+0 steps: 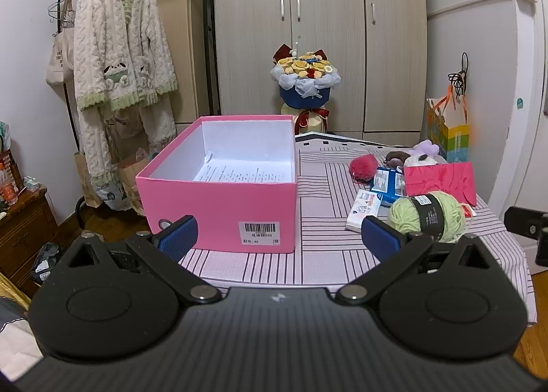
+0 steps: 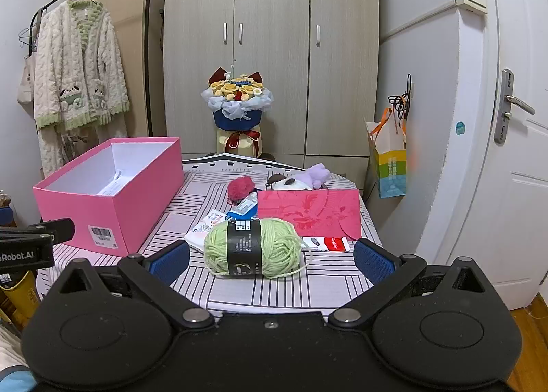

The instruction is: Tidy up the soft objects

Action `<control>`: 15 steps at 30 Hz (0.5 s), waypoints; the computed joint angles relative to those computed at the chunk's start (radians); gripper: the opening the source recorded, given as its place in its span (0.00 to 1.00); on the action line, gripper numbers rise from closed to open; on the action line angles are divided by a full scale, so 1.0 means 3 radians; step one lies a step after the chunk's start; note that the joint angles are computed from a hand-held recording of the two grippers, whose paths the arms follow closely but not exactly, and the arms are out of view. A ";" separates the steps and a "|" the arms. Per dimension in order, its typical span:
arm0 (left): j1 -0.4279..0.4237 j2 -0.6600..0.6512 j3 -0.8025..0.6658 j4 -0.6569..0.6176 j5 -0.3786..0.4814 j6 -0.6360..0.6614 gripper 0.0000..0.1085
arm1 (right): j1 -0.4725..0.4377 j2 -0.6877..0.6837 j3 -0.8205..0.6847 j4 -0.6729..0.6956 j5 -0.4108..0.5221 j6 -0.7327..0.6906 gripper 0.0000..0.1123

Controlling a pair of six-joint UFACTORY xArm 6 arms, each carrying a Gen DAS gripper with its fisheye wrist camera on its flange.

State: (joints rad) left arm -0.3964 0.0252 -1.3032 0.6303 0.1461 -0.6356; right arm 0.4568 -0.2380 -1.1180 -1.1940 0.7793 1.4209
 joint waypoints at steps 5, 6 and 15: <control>0.0006 0.0013 -0.0008 0.0058 -0.0008 -0.0003 0.95 | 0.0001 0.0010 -0.0004 -0.0002 0.0001 -0.0030 0.92; 0.0006 0.0014 -0.0004 0.0021 -0.0012 0.0036 0.95 | 0.0004 0.0017 -0.0013 -0.0004 0.0006 -0.0034 0.92; 0.0011 0.0013 0.0009 0.0000 -0.0027 0.0062 0.95 | 0.0005 0.0028 -0.0022 0.0011 0.0014 -0.0053 0.92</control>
